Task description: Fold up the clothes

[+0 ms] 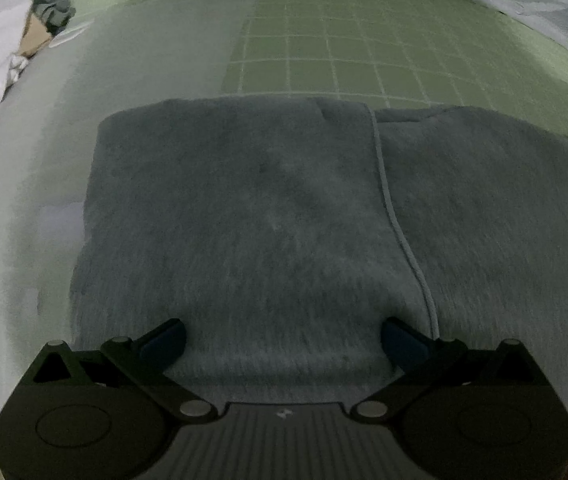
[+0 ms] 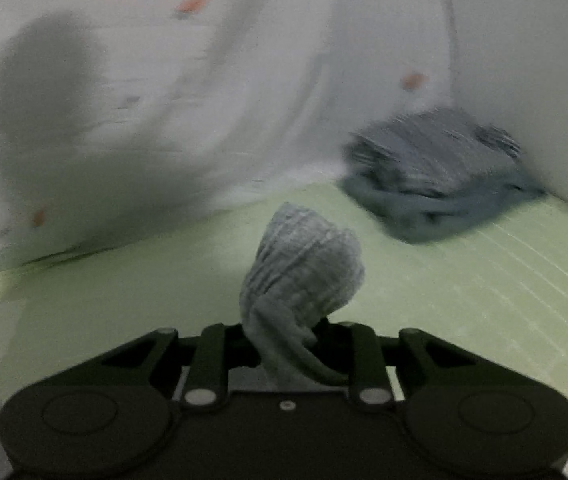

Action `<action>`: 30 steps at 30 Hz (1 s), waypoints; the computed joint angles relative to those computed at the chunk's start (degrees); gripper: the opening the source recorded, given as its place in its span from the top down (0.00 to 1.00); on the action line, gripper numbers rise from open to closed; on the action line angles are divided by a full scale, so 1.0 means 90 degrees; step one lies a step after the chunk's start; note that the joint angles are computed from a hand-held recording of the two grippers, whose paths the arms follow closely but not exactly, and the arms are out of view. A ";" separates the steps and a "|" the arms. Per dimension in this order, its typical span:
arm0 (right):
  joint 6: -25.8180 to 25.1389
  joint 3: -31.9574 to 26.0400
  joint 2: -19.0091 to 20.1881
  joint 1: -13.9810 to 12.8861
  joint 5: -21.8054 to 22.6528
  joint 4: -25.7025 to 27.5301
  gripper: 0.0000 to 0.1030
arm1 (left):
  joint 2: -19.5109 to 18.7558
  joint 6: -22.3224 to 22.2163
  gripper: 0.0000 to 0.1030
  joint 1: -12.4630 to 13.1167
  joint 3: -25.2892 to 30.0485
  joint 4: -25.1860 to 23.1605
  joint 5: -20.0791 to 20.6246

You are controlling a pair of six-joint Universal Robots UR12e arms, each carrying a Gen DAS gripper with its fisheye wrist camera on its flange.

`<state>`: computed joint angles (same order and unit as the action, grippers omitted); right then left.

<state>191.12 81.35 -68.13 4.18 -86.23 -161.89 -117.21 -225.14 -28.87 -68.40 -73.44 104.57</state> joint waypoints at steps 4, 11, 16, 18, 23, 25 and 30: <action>-0.0345 -0.0034 -0.0050 0.0355 0.0463 0.0154 0.76 | -0.0013 0.0371 0.00 0.0072 -0.0058 0.0230 -0.0087; -0.1685 -0.0184 0.0003 0.0851 0.0373 0.1972 0.73 | 0.0053 0.0797 0.00 0.0078 -0.0270 0.0628 -0.0067; -0.1784 -0.0395 -0.0053 0.0882 0.0460 0.2532 0.49 | 0.0103 0.1026 0.00 0.0094 -0.0425 0.0887 -0.0043; -0.1700 -0.0406 -0.0096 0.0860 0.0603 0.2498 0.44 | 0.0102 0.1079 0.00 0.0100 -0.0439 0.0933 -0.0046; -0.1393 -0.0487 -0.0052 0.0834 0.0817 0.1963 0.24 | 0.0087 0.1107 0.00 0.0099 -0.0426 0.0992 -0.0014; -0.1398 -0.0625 0.0039 0.0857 0.0783 0.2010 0.24 | 0.0087 0.1108 0.00 0.0091 -0.0440 0.1035 0.0010; -0.1183 -0.1002 0.0303 0.0771 0.1475 0.2880 0.51 | 0.0087 0.1113 0.00 0.0087 -0.0457 0.1091 0.0035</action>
<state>180.47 72.34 -65.41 11.12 -72.96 -135.96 -116.43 -215.13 -28.08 -72.52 -63.62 104.89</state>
